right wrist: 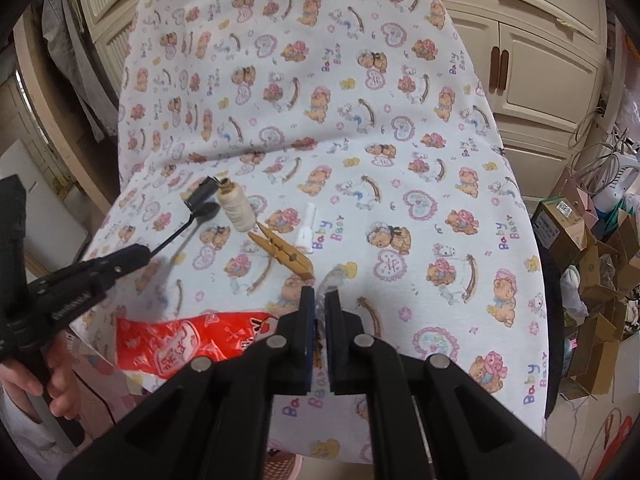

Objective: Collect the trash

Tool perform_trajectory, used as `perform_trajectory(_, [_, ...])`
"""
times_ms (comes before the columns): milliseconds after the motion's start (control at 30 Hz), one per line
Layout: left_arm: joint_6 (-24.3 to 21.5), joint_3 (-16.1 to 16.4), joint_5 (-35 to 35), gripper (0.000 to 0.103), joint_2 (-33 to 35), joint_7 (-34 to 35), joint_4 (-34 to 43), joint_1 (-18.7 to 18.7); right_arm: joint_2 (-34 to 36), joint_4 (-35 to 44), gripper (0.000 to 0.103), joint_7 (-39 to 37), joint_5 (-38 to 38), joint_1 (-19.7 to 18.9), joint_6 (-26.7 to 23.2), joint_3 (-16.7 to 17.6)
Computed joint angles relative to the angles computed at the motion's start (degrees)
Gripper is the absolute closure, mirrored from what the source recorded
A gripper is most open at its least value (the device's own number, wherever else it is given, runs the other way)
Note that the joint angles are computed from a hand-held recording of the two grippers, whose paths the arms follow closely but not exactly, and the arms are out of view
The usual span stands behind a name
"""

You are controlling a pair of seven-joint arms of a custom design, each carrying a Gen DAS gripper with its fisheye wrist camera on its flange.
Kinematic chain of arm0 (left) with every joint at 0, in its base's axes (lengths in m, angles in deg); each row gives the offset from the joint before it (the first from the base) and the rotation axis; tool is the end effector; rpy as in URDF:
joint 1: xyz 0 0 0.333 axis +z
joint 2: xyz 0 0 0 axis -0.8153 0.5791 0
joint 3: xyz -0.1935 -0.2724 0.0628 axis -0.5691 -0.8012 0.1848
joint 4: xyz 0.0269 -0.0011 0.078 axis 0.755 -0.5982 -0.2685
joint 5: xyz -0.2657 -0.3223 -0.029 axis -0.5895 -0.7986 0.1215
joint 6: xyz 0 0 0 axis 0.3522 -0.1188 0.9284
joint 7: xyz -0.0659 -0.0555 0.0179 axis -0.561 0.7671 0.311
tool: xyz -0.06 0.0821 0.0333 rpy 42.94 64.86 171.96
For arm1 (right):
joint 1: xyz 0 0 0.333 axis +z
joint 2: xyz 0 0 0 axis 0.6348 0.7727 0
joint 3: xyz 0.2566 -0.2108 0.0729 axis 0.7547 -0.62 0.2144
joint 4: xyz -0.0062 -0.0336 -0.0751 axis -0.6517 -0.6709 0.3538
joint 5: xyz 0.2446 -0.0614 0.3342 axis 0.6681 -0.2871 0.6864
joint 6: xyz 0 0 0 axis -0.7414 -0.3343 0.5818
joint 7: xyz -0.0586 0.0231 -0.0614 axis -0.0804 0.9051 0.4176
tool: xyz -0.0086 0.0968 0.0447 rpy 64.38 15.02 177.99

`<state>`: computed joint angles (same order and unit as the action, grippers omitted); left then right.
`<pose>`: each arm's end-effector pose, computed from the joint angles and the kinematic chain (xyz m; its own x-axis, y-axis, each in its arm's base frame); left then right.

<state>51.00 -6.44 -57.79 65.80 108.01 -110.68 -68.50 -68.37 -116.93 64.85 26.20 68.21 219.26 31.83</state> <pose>0.4403 -0.3367 0.6951 0.2504 -0.9476 0.1982 -0.6749 -0.3176 -0.6661 0.5357 0.4252 0.6949 0.5306 -0.8327 -0.1585 -0.7172 -0.3414 -0.6076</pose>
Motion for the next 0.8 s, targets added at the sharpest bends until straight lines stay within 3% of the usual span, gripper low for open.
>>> perform_trajectory(233, [0.2,-0.8,-0.6,0.096,-2.6,1.5,-0.5,0.1,-1.3,-2.1,0.099,-1.1,3.7,-0.5,5.2,0.4])
perform_trajectory(267, [-1.7,-1.2,-0.9,0.096,-2.4,2.7,0.4,0.0,-1.3,-2.1,0.099,-1.4,4.3,-0.6,5.5,0.5])
perform_trajectory(333, [-9.5,-2.0,-2.1,0.096,-0.2,6.3,3.9,-0.8,-1.2,-1.9,0.099,-1.7,4.0,-0.3,5.4,0.6])
perform_trajectory(433, [-12.7,-0.3,-8.6,0.096,0.6,9.0,3.5,-2.9,-0.7,-1.5,0.099,-1.0,2.0,0.3,4.3,0.5])
perform_trajectory(600, [-5.0,2.8,-21.3,0.092,-2.4,7.7,-3.0,-3.6,-0.1,-1.1,0.099,-0.9,0.8,0.7,2.7,0.6])
perform_trajectory(733, [-6.8,0.4,-15.2,0.076,-0.7,6.7,-0.4,-1.8,-0.1,-1.1,0.099,-0.9,1.0,0.6,2.7,0.5])
perform_trajectory(800, [-5.3,0.8,-14.1,0.073,0.8,7.2,0.6,-1.8,0.0,-1.0,0.099,-1.0,0.9,0.6,2.5,0.5])
